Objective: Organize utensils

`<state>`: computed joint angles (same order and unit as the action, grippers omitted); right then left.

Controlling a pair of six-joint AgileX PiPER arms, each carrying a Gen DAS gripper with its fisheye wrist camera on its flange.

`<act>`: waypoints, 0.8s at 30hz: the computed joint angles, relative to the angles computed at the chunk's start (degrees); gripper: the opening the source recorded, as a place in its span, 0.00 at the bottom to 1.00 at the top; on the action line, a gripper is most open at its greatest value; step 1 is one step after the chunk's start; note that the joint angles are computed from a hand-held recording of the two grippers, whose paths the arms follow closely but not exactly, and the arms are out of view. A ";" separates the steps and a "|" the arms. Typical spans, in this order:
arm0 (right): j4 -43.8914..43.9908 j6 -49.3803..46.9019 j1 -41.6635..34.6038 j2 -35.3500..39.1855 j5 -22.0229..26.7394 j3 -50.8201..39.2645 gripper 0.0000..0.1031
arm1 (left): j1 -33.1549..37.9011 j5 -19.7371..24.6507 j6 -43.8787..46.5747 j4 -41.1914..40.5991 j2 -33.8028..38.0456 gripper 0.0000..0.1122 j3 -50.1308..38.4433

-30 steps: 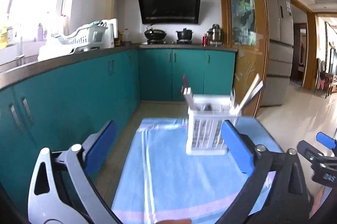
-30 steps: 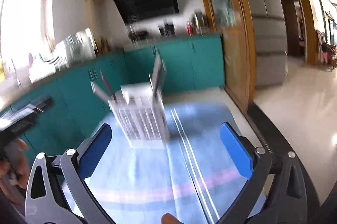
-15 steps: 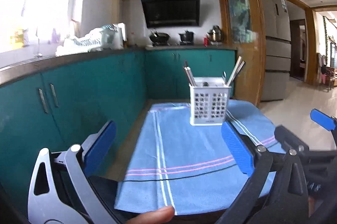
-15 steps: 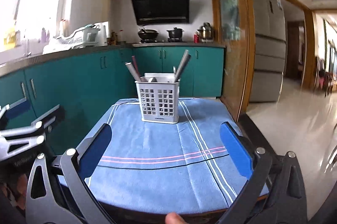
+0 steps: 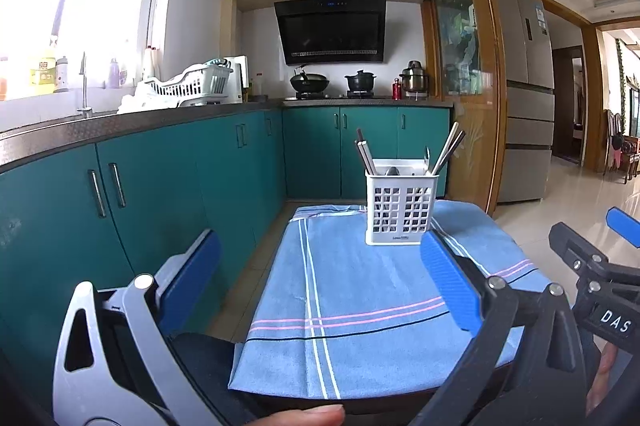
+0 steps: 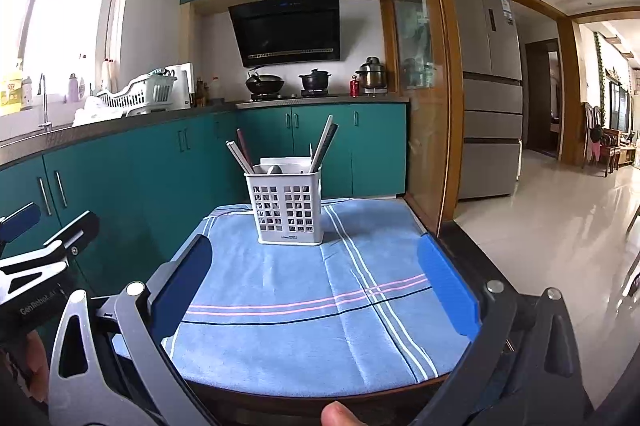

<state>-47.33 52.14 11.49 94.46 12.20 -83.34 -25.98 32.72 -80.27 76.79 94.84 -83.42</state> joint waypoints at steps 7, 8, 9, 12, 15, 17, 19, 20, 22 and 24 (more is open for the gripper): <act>-12.74 12.11 0.50 -1.78 0.17 2.53 0.97 | -0.06 -0.39 -1.15 1.82 -0.68 0.88 1.12; -14.44 13.76 0.57 -1.90 0.28 2.68 0.97 | 0.04 -0.57 -0.85 1.55 -0.65 0.88 1.05; -14.63 13.90 0.66 -1.84 0.48 2.50 0.97 | 0.12 -0.74 -0.71 1.42 -0.59 0.88 1.00; -16.43 15.92 0.62 -2.10 0.52 2.77 0.97 | 0.27 -0.93 0.09 0.71 -0.34 0.88 0.66; -16.35 16.01 0.84 -1.89 0.91 2.43 0.97 | 0.36 -1.12 0.64 0.13 -0.11 0.88 0.39; -15.52 15.24 0.98 -1.61 1.27 1.98 0.97 | 0.55 -1.37 1.10 -0.34 -0.06 0.88 0.25; -14.64 14.40 0.85 -1.61 1.22 1.83 0.97 | 0.65 -1.48 1.63 -0.91 0.05 0.88 0.06; -14.70 14.37 0.78 -1.63 1.15 1.86 0.97 | 0.68 -1.55 1.74 -1.06 0.06 0.88 0.06; -14.78 14.39 0.69 -1.64 1.07 1.91 0.97 | 0.56 -1.41 1.79 -1.13 0.05 0.88 0.10; -14.61 14.23 0.72 -1.62 1.11 1.87 0.97 | 0.77 -1.55 2.35 -1.43 0.25 0.88 -0.28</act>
<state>-61.94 66.37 12.21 92.84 13.32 -81.47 -25.20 31.17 -77.92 75.36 95.09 -83.70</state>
